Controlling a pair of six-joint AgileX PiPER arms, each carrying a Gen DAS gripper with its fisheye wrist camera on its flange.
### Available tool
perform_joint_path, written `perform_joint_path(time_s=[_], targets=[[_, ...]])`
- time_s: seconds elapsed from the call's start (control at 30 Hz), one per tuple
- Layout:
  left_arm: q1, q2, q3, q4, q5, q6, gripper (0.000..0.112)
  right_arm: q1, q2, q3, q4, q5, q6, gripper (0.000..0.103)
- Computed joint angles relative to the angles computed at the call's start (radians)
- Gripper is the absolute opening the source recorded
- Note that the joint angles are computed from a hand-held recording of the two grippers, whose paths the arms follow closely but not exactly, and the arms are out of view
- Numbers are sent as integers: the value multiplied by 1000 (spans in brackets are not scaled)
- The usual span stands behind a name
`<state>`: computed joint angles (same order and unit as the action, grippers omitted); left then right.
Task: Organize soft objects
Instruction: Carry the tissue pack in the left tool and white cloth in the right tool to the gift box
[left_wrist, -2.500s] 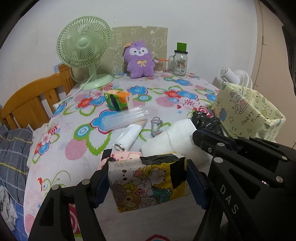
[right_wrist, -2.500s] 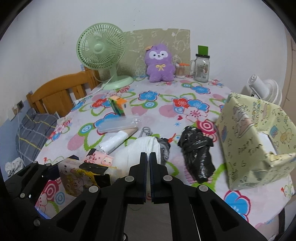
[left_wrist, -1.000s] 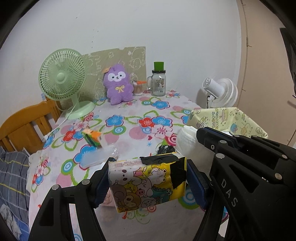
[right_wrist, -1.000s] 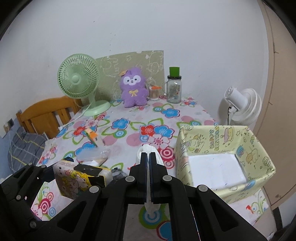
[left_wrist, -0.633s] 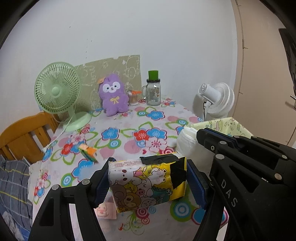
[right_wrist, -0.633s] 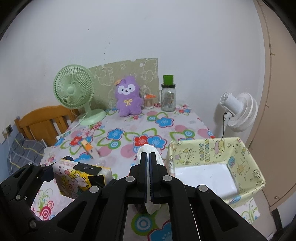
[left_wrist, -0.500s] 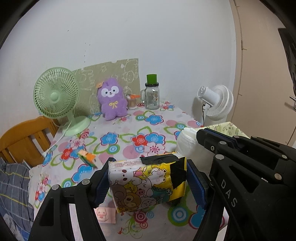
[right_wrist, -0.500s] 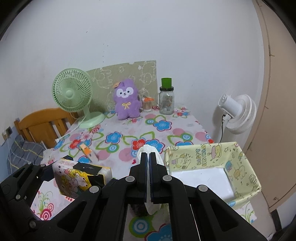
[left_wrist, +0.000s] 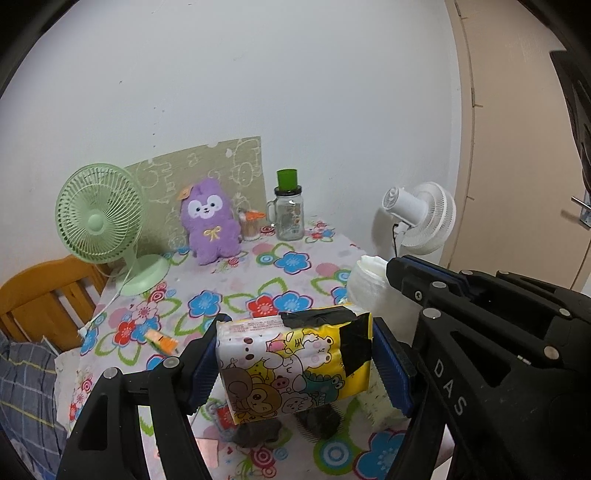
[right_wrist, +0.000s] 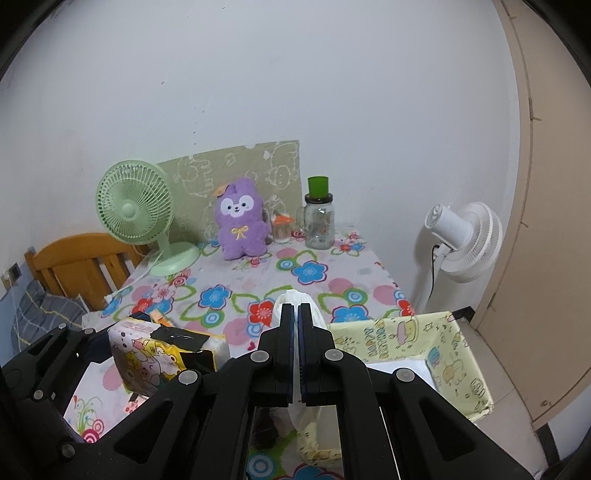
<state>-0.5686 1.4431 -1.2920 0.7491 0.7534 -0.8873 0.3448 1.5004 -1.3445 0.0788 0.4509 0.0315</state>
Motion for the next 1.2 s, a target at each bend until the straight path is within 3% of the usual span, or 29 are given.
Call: perform_joint_path(time_s=[1.2], targets=[[-50,289,-303,-159,-27,165,76,-243,92,-50,181,46,-235,5]])
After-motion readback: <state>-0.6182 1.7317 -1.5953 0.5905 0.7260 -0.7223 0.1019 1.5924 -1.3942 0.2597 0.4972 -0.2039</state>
